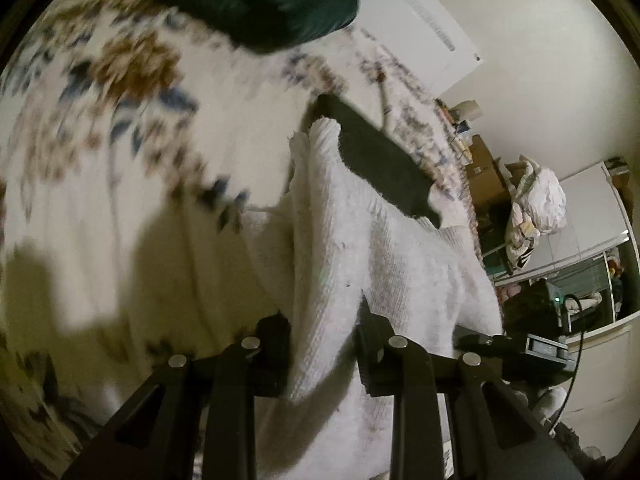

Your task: Fold small clothes

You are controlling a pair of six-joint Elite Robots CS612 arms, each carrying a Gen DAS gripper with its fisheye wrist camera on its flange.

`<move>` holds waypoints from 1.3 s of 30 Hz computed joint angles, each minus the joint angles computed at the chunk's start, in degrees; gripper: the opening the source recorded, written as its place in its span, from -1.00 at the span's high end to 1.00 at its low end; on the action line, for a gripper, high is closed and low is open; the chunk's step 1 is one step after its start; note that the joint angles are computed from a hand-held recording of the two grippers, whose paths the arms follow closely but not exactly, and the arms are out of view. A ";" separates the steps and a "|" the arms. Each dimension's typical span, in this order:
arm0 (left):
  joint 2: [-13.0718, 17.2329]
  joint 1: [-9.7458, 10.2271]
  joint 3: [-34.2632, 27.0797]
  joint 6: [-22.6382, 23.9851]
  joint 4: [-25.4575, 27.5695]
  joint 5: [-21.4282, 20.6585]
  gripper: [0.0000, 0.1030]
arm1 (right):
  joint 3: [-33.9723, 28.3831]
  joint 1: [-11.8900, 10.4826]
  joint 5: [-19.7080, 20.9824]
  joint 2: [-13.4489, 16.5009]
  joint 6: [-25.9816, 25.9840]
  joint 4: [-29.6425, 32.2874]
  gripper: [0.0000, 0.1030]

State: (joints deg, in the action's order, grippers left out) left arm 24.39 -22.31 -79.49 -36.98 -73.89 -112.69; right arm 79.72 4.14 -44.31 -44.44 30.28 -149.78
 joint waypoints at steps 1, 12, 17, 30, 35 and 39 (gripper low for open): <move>-1.02 -0.03 1.70 0.30 -1.13 0.13 0.54 | -0.78 -0.30 0.06 -0.20 -0.17 0.04 0.13; -13.24 -1.72 29.22 6.67 -16.84 5.66 0.52 | -18.94 -4.48 -1.31 7.03 -2.91 7.74 0.13; -16.74 -2.10 40.49 6.77 -23.23 6.87 0.52 | -29.60 -5.62 -2.22 13.57 -3.66 13.14 0.13; -21.87 -3.75 52.54 13.48 -22.92 12.98 0.45 | -45.51 -5.50 -5.91 22.64 -8.74 27.80 0.03; -22.01 -4.94 51.16 15.82 -19.72 20.08 0.36 | -45.55 -4.16 -15.87 21.38 -10.58 31.10 -0.24; -20.85 -6.00 47.69 16.09 -17.67 27.26 0.31 | -42.59 -1.76 -31.50 18.26 -13.33 30.18 -0.37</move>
State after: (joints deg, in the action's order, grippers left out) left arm 3.53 -28.31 -31.80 -20.89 -91.56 -85.43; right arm 37.13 2.39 -75.81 -26.17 16.95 -119.60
